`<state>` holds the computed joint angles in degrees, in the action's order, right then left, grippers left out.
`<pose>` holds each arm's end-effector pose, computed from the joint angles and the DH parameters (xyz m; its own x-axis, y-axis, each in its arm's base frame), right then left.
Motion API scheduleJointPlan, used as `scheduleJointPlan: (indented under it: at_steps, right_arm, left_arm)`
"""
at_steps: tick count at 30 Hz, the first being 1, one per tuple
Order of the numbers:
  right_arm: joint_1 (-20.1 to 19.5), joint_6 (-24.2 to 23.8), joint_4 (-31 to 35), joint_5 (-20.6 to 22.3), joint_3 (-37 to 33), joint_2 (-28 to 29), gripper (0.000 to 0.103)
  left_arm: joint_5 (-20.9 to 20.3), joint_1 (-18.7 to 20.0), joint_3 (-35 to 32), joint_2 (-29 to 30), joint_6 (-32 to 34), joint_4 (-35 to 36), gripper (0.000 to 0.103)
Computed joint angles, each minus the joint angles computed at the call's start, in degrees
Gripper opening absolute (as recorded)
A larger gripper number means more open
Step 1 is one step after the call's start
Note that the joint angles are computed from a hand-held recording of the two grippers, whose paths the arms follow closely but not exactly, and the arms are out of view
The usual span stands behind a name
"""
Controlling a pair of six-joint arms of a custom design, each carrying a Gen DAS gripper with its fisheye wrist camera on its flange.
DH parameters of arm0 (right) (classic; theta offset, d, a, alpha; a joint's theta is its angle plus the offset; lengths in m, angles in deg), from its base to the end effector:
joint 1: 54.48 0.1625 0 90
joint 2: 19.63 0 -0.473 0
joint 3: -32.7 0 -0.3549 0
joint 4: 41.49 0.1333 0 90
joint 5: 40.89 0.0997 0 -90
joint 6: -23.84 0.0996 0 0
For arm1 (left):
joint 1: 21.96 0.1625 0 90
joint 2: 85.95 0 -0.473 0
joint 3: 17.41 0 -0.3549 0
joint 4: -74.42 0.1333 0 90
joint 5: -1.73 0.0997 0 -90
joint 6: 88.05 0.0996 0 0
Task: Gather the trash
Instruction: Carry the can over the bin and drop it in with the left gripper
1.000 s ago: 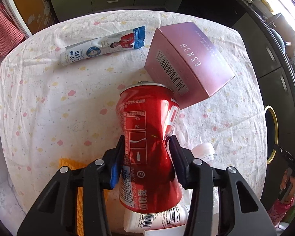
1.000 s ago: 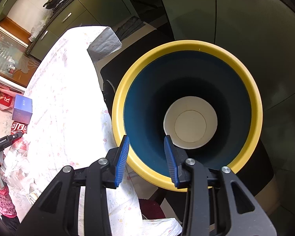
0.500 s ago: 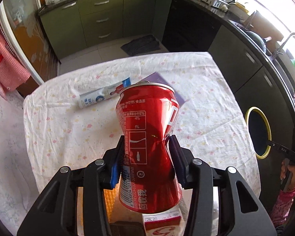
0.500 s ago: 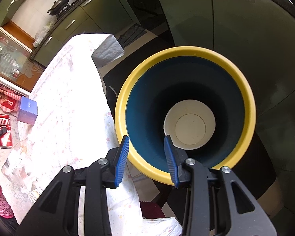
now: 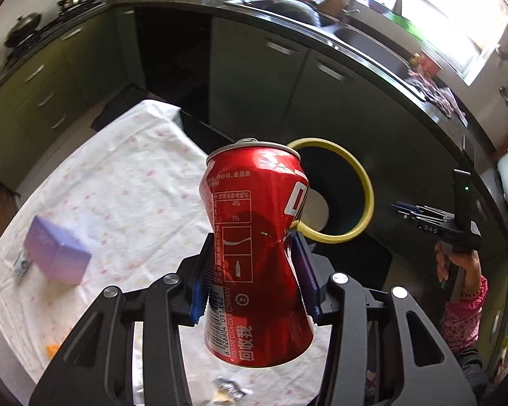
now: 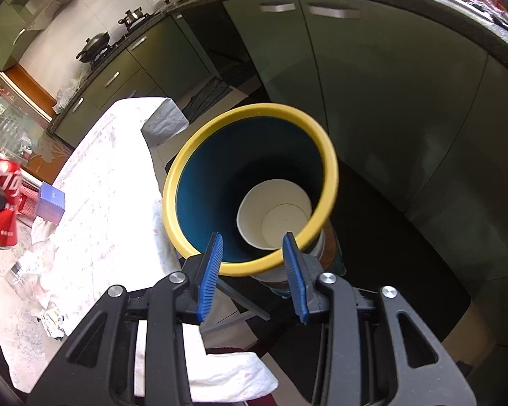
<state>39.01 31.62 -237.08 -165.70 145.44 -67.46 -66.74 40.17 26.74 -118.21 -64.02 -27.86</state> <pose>0.1126 -0.5912 0.1946 -0.8407 0.4209 0.3407 0.0683 0.7065 -0.7044 -0.2461 -0.8287 0.2499 -0.5618 0.7551 -0.3379 0.7623 0.6312 0.1432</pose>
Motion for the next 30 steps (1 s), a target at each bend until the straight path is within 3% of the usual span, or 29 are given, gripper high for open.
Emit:
scheduleJointPlan:
  at_steps: [5, 13, 14, 16, 17, 23, 30]
  right_arm:
    - [-0.4, -1.8, -5.0, 0.0, 3.8, -1.0, 0.035]
    - [-2.0, -1.6, -10.9, 1.6, 9.5, -2.4, 0.038]
    - [-2.2, -1.5, -11.4, 1.7, 9.9, -2.5, 0.041]
    - [-2.4, -1.5, -12.4, 1.7, 10.5, -2.6, 0.042]
    - [-2.6, -1.6, -13.0, 1.8, 10.8, -2.5, 0.042]
    - [-2.9, -1.9, -12.6, 2.7, 9.9, -1.2, 0.042]
    - [-2.1, -2.5, -7.4, 3.5, 6.7, 0.5, 0.042]
  left_arm:
    - [-1.1, -3.6, 1.9, 4.4, 0.8, -1.5, 0.045]
    - [1.1, -6.2, -1.7, 13.2, 1.2, -4.7, 0.045]
    - [1.3, -6.4, -2.2, 13.9, 1.1, -5.0, 0.047]
    - [1.6, -6.6, -3.5, 15.1, 0.6, -5.3, 0.064]
    - [1.6, -6.6, -3.6, 15.3, 0.5, -6.1, 0.067]
    - [-2.1, -6.0, -2.2, 12.0, 0.6, -8.1, 0.068]
    - [-8.9, -2.0, 7.9, -0.6, 0.3, -13.2, 0.08]
